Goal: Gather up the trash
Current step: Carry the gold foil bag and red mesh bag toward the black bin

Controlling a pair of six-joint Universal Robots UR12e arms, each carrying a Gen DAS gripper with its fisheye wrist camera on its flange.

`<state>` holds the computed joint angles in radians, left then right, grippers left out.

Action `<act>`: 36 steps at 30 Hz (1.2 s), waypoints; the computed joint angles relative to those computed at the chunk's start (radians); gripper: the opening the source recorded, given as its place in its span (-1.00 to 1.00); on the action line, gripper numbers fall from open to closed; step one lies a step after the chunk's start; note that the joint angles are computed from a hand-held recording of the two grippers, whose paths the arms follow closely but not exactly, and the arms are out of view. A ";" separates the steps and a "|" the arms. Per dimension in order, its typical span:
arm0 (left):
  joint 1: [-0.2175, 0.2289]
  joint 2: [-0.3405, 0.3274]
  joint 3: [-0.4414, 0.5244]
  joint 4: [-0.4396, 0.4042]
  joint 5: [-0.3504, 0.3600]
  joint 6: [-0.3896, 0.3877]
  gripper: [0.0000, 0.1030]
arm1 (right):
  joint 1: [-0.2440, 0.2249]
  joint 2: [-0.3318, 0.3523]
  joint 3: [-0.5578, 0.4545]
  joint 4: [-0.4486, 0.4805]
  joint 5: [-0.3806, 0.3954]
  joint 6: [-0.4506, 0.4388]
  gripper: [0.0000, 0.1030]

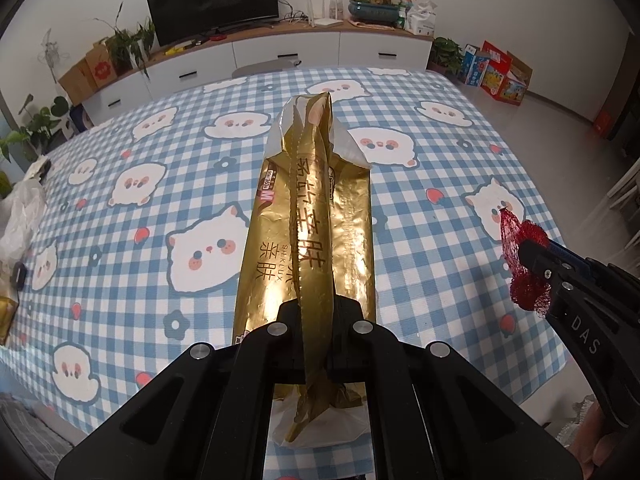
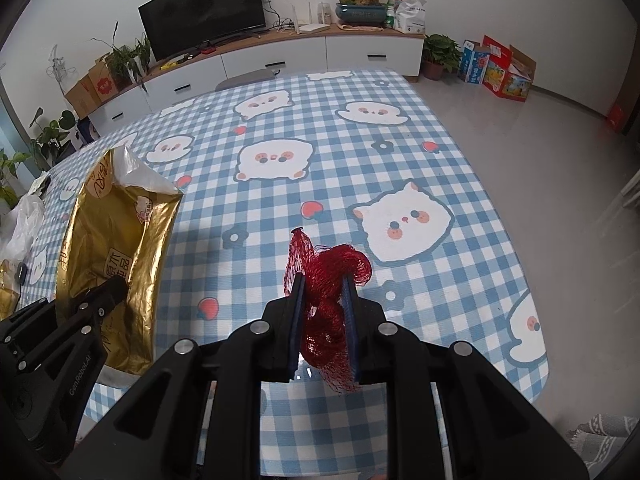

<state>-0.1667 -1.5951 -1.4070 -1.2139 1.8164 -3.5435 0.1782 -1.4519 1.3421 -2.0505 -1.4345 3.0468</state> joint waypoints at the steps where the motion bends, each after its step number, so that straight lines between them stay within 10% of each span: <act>1: 0.000 0.005 -0.004 -0.002 -0.001 -0.003 -0.95 | 0.000 -0.004 0.003 -0.003 0.000 -0.002 -0.67; 36: -0.068 0.201 -0.160 -0.065 0.017 -0.132 -0.96 | -0.025 -0.234 0.258 -0.042 0.039 -0.099 -0.67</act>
<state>-0.2343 -1.3941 -1.5669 -1.2794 1.8332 -3.6759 0.1534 -1.6862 1.5999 -2.0929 -1.3957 2.9475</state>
